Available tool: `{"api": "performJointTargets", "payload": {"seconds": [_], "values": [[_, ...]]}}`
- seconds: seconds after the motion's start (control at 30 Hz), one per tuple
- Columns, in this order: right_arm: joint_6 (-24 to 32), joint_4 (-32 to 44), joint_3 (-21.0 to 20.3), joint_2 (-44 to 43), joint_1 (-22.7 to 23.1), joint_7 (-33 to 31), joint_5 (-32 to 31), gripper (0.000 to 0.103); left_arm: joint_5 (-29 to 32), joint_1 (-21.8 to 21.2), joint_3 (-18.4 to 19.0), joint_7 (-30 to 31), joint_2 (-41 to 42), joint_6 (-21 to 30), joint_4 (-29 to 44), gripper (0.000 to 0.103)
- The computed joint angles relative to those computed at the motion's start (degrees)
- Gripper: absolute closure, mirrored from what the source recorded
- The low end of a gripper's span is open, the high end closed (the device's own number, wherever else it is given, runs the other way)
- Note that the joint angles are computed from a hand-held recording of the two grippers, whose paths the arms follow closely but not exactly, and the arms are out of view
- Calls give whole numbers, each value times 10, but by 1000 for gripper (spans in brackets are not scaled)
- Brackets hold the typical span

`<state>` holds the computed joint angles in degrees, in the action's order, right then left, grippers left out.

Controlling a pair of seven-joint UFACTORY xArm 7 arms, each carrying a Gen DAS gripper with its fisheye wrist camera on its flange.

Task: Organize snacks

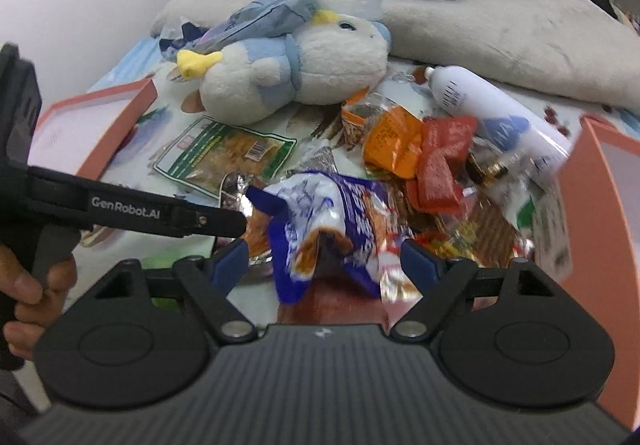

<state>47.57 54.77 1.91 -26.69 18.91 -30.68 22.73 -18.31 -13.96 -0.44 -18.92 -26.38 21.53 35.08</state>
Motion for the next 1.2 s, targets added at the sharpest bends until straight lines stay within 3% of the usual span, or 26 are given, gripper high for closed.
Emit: {"api": "performJointTargets", "payload": {"seconds": [0.33,0.53,0.63,1.03,1.2], "values": [[-26,5,8,43,6,-31,5,19,-39,-12,20,68,56,-9,27,50],[-21,-1,8,38,-1,-17,9,19,-39,0,7,60,53,-9,25,50],[-22,-4,8,28,-6,-3,4,19,-12,19,-9,33,38,-9,19,50],[-20,0,12,-21,-39,112,-47,19,15,13,1,12,-13,-15,25,48],[-28,4,8,-32,-45,141,-60,19,-11,-13,19,28,-10,-44,30,36]]}}
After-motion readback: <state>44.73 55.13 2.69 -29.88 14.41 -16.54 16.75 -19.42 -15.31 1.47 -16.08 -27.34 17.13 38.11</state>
